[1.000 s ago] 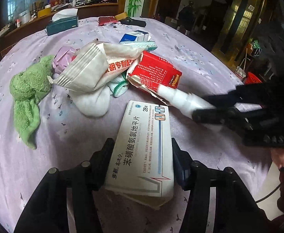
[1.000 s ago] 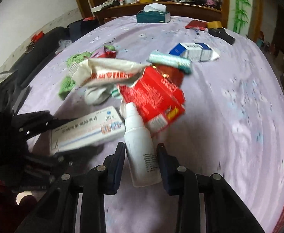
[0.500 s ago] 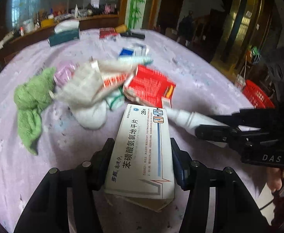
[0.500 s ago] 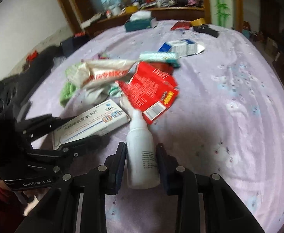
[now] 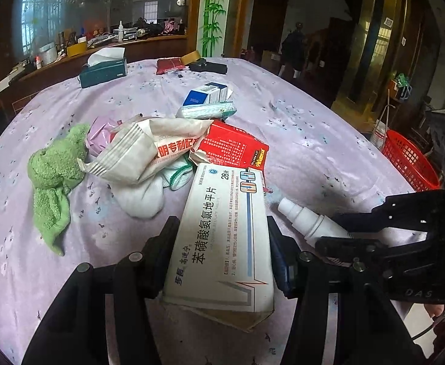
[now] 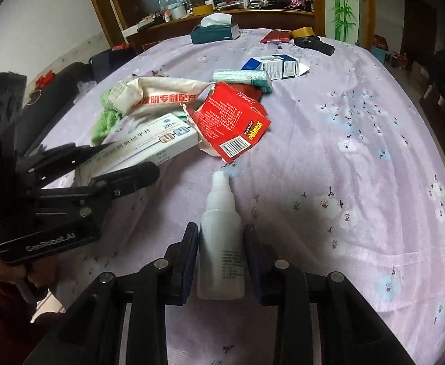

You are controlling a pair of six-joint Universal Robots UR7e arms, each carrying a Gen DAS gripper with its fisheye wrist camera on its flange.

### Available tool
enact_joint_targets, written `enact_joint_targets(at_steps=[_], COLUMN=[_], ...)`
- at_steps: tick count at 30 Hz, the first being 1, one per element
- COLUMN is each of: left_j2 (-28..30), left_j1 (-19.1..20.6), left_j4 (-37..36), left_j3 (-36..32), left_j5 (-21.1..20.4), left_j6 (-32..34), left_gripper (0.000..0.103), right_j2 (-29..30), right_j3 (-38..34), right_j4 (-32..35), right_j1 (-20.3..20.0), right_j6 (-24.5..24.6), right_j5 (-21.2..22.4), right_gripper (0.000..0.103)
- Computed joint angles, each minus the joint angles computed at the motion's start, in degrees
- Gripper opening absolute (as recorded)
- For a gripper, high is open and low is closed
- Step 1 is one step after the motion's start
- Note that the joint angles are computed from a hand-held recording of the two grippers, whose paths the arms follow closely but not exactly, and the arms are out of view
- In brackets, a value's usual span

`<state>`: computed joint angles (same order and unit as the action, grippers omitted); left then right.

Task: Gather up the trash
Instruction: 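Carry the white box and spray bottle to the wastebasket and release both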

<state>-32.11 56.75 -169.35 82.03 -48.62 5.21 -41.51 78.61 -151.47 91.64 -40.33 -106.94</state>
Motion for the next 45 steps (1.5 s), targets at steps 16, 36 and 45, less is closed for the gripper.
enact_joint_targets(at_steps=[16,36,45], left_j2=[1.24,10.08,12.94], left_j1=[-1.50,-4.73,-5.21], left_j4=[-3.76,4.17,7.02], left_j3=[-0.90,-15.50,-19.13], left_j5=[0.64,-4.48,-5.17], left_j6=[3.38,8.07,8.57], left_gripper=[0.054,0.054,0.054], right_j2=[0.07,-7.33,-9.14], right_j3=[2.18,4.77,6.04], right_j4=[-11.34,-20.25,-21.41], right_j1=[0.19,-3.26,-4.91], right_j6=[0.30,4.22,4.54], right_j5=[-2.41,-1.49,-1.74], right_gripper=[0.032,0.032,0.032])
